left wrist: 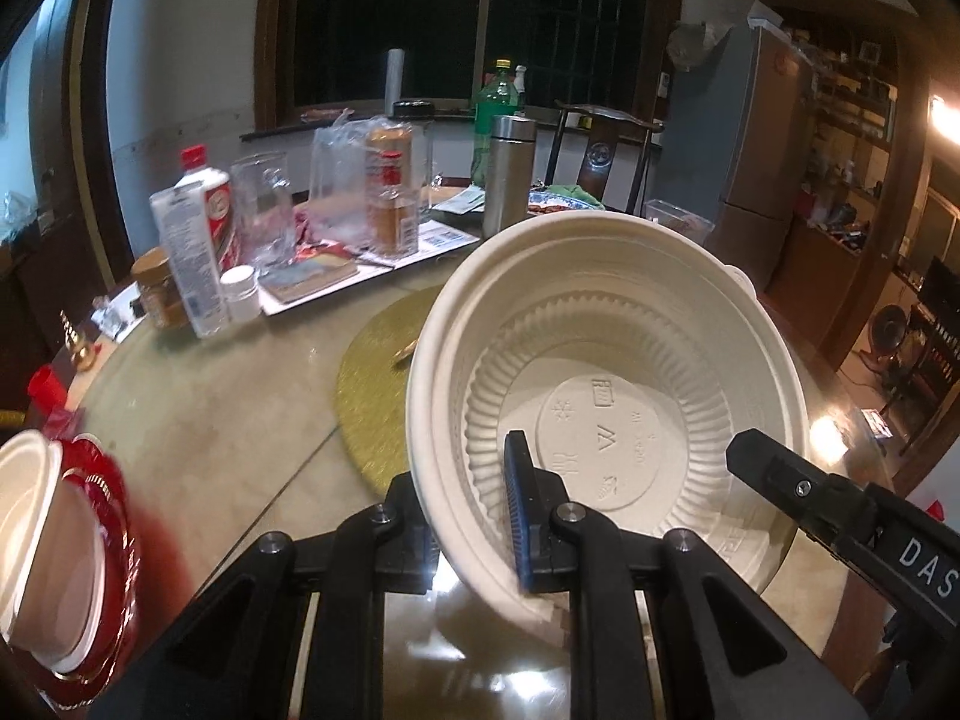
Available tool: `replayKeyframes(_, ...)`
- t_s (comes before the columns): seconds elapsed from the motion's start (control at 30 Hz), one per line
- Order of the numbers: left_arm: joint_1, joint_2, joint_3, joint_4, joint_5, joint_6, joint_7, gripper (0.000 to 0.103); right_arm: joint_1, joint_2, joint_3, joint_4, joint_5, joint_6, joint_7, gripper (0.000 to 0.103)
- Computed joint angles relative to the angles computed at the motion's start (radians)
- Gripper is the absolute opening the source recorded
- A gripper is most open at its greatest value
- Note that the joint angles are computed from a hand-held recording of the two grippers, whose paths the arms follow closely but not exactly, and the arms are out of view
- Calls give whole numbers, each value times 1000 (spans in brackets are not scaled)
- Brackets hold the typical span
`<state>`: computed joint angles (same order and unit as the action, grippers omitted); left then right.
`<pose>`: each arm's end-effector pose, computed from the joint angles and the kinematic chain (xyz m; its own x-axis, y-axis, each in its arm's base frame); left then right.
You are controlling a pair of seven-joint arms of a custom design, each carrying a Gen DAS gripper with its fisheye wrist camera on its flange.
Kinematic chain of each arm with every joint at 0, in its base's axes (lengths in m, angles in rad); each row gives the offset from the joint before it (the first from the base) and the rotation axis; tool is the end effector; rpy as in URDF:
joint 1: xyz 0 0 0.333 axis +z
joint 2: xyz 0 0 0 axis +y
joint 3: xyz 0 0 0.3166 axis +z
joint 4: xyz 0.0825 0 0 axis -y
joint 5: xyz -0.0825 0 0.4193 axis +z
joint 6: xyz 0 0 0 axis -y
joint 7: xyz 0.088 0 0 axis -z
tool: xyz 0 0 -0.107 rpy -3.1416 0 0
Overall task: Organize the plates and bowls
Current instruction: 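Lift the second beige bowl and carry it toward the red plate stack, then hold the bowl over the stack and lower it into the beige bowl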
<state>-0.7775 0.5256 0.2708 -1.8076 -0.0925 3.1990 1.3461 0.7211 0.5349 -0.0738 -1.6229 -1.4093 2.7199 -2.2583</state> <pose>0.6279 -0.3697 0.3456 -0.3288 -0.9382 0.1077 -0.6251 0.1307 -0.7695 0.5651 0.4818 0.3302 -0.2596 -0.7922 -0.5524 -0.4894 0.6010 -0.6319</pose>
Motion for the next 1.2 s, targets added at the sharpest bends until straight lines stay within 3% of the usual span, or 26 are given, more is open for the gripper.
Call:
replayKeyframes(0.27,153,-93,-145,-134,-62,64,93,17,35,56,20,80,64,-16,-82,11)
replayKeyframes(0.6,426,-181,-386,-266,-152,136,222,17,110,160,-24,225,200,5,-217,11)
replayKeyframes(0.83,634,-221,-561,-334,-139,182,224,17,149,223,-47,342,308,-5,-366,11)
replayKeyframes(1.2,789,-268,-640,-400,-27,225,99,17,182,359,-76,568,498,-3,-607,11)
